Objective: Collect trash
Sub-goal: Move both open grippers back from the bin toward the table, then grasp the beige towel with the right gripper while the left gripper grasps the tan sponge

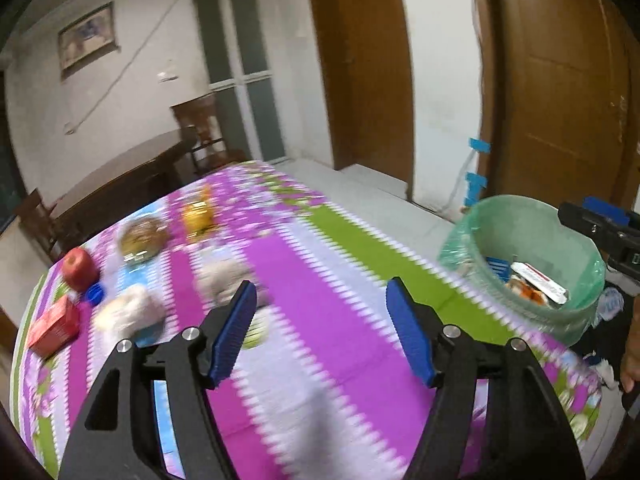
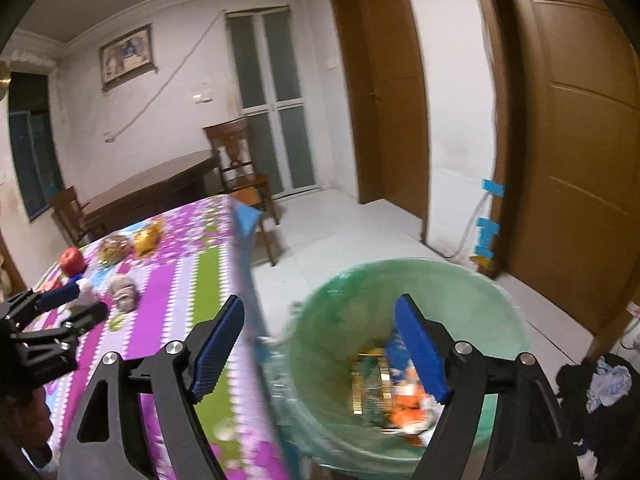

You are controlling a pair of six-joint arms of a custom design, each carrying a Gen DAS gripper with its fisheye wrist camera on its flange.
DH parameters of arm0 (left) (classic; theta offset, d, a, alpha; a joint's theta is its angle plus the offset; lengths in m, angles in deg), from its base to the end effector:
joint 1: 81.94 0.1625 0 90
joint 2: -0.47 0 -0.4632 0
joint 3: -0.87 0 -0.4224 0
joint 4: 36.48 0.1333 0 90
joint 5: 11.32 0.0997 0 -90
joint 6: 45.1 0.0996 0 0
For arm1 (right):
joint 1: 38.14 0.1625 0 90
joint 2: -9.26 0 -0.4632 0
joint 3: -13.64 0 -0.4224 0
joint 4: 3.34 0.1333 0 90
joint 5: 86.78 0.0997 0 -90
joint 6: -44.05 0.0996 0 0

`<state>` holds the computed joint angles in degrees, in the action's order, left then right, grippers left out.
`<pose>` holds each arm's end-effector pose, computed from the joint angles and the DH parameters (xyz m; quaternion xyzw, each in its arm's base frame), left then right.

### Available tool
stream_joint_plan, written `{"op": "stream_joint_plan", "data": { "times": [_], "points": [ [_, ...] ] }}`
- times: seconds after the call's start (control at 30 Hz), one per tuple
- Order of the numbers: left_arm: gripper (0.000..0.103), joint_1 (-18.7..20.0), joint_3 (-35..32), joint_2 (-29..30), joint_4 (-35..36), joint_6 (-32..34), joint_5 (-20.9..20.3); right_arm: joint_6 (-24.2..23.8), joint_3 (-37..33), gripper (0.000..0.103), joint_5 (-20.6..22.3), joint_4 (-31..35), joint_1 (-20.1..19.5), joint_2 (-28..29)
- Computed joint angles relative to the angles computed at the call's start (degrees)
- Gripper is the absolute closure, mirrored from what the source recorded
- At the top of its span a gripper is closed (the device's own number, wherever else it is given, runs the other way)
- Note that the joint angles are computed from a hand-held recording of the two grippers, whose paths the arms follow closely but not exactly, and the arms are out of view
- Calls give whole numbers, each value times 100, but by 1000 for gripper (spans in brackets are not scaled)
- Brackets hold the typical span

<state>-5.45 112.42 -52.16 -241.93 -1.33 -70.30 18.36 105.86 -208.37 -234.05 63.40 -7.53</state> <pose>0.0334 -0.6512 0.2050 0.2956 0.8055 -0.3790 0.3465 0.2132 -0.6387 -0.0574 0.1195 -0.8148 0.4868 0.2914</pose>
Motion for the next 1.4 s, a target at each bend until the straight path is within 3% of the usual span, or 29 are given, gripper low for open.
{"op": "stream_joint_plan", "data": {
  "times": [0.27, 0.57, 0.7, 0.77, 0.93, 1.1, 1.4],
  "points": [
    [31, 550, 134, -737, 6, 424, -320, -29, -968, 16, 138, 1161, 452, 553],
    [19, 1417, -65, -1540, 1707, 959, -1350, -169, -2557, 5, 365, 3165, 821, 1377],
    [19, 1752, -306, -1619, 2397, 542, -1925, 10, -3589, 5, 479, 4509, 846, 1783],
    [19, 1721, -357, -1520, 2286, 560, -1643, -82, -4116, 5, 523, 5070, 853, 1994],
    [19, 1722, -449, -1471, 2777, 673, -1639, -647, -5813, 5, 199, 6240, 917, 2843],
    [21, 1745, -641, -1416, 3299, 411, -1719, -429, -6935, 8, 89, 7076, 843, 3346],
    [36, 1722, -750, -1331, 3415, 143, -1502, -44, -7407, 35, 210, 7738, 749, 3537]
  ]
}}
